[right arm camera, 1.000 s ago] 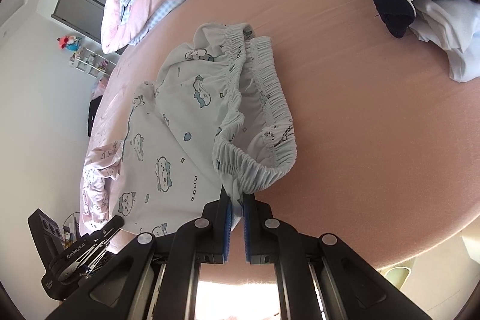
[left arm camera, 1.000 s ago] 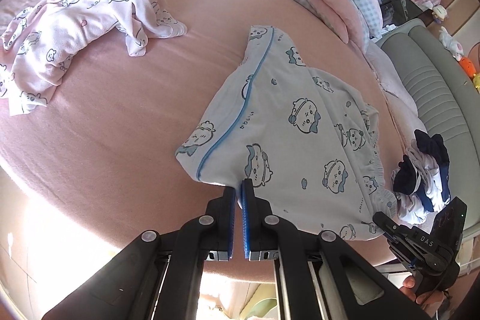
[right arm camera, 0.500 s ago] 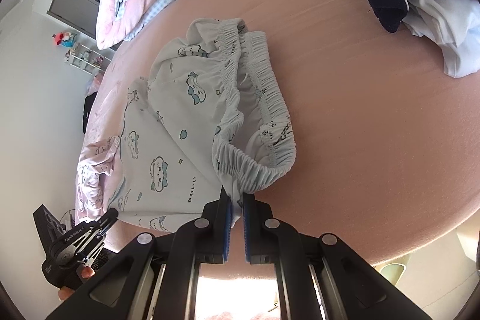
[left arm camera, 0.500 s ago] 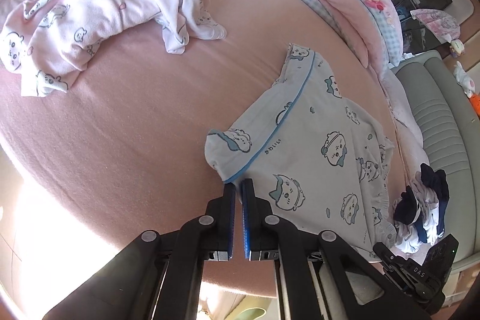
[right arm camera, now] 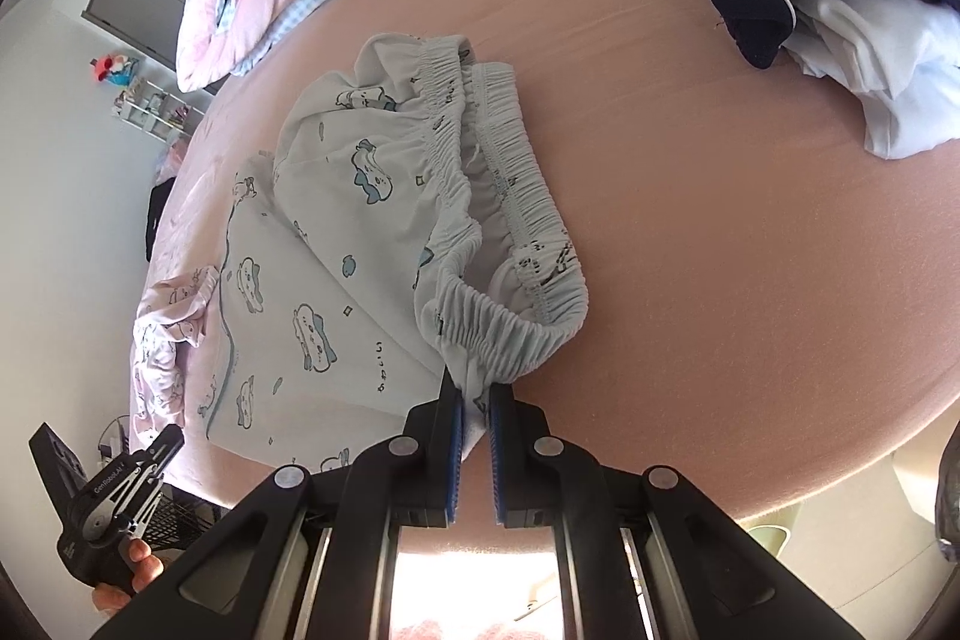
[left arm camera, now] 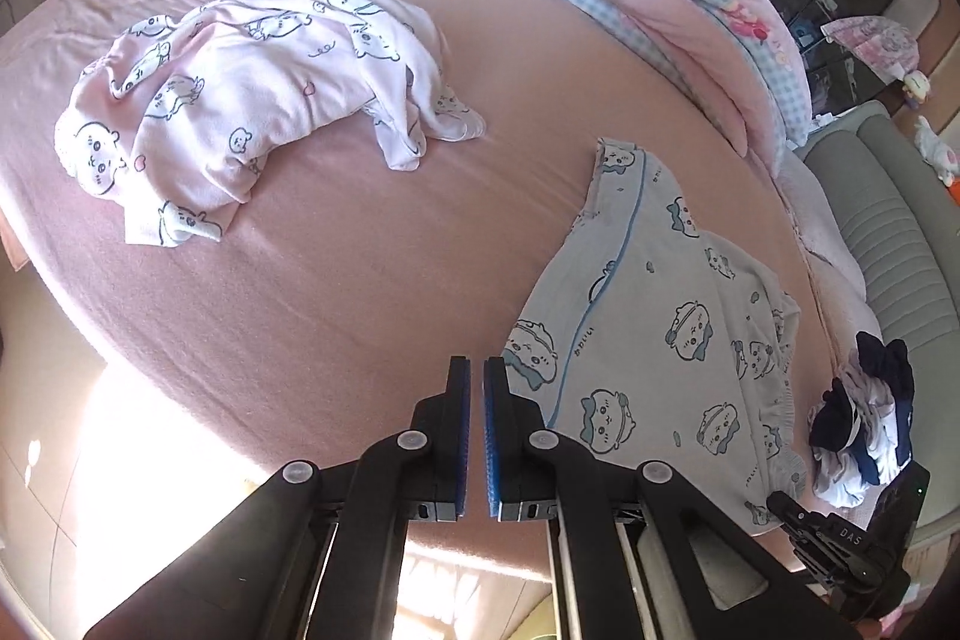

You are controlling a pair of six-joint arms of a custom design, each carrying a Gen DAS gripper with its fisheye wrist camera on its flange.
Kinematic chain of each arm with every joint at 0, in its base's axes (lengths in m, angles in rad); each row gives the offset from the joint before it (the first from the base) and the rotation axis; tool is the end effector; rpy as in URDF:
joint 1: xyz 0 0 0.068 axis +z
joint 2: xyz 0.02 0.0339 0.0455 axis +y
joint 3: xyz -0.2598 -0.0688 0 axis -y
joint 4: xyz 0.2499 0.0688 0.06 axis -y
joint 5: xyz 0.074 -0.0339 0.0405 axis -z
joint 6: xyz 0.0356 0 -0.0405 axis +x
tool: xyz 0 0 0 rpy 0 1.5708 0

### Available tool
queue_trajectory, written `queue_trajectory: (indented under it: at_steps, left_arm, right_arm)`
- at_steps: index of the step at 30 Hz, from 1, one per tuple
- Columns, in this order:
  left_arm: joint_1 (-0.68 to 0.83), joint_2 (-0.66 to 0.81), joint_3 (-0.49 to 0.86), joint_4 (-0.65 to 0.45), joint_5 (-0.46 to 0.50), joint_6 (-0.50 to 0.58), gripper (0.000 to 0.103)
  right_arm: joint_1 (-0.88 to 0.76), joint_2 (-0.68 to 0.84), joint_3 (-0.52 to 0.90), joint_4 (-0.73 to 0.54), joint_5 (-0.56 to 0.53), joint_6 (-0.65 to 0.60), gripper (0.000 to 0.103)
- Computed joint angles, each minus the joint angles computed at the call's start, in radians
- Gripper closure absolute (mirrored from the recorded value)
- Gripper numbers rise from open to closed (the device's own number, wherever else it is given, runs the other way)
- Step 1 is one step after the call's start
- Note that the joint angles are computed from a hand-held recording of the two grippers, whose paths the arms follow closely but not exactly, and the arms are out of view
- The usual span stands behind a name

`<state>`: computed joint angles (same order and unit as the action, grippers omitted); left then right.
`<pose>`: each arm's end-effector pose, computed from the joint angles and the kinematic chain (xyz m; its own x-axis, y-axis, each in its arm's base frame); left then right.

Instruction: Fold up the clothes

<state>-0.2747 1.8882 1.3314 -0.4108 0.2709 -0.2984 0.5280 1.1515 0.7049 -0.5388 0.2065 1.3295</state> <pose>0.3886 -0.1194 0.1900 -0.8774 -0.0470 -0.4774 0.1564 0.9127 -0.3774 0.1986 0.1074 0.2063 -0.5558 0.7760 -0.2980 0.6047 0.6234 0.4957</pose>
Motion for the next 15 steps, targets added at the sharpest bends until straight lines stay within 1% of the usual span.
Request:
queue_trajectory:
  at_steps: [2, 3, 4, 5, 6, 7, 8, 9, 10, 12, 15]
  left_arm:
    - [-0.015, 0.0, 0.023, -0.023, -0.011, 0.041, 0.099]
    - [-0.024, 0.004, 0.037, -0.041, -0.012, 0.055, 0.099]
    - [-0.032, 0.008, 0.051, -0.065, -0.01, 0.071, 0.097]
    - [-0.04, 0.013, 0.064, -0.083, -0.013, 0.086, 0.093]
    - [-0.05, 0.017, 0.072, -0.094, -0.02, 0.099, 0.08]
    - [-0.059, 0.022, 0.081, -0.105, -0.027, 0.113, 0.068]
    - [-0.067, 0.021, 0.083, -0.107, -0.034, 0.123, 0.036]
    - [-0.075, 0.015, 0.078, -0.098, -0.04, 0.129, 0.012]
    - [-0.084, 0.009, 0.072, -0.089, -0.046, 0.135, 0.008]
    - [-0.1, -0.001, 0.068, -0.083, -0.066, 0.146, 0.008]
    - [-0.124, -0.004, 0.076, -0.08, -0.103, 0.177, 0.008]
  right_arm:
    - [0.005, -0.001, 0.015, -0.033, -0.003, -0.003, 0.092]
    - [0.007, -0.006, 0.019, -0.052, -0.008, -0.001, 0.083]
    - [0.009, -0.011, 0.024, -0.071, -0.013, 0.0, 0.071]
    - [0.011, -0.015, 0.029, -0.089, -0.018, 0.002, 0.064]
    - [0.019, -0.033, 0.027, -0.109, -0.01, 0.013, 0.054]
    - [0.028, -0.051, 0.024, -0.13, -0.001, 0.026, 0.05]
    - [0.031, -0.066, 0.026, -0.15, 0.009, 0.032, 0.05]
    - [0.032, -0.073, 0.035, -0.17, 0.022, 0.031, 0.049]
    - [0.033, -0.08, 0.044, -0.189, 0.035, 0.03, 0.048]
    - [0.029, -0.082, 0.064, -0.216, 0.05, 0.018, 0.045]
    - [0.016, -0.064, 0.094, -0.236, 0.056, -0.019, 0.044]
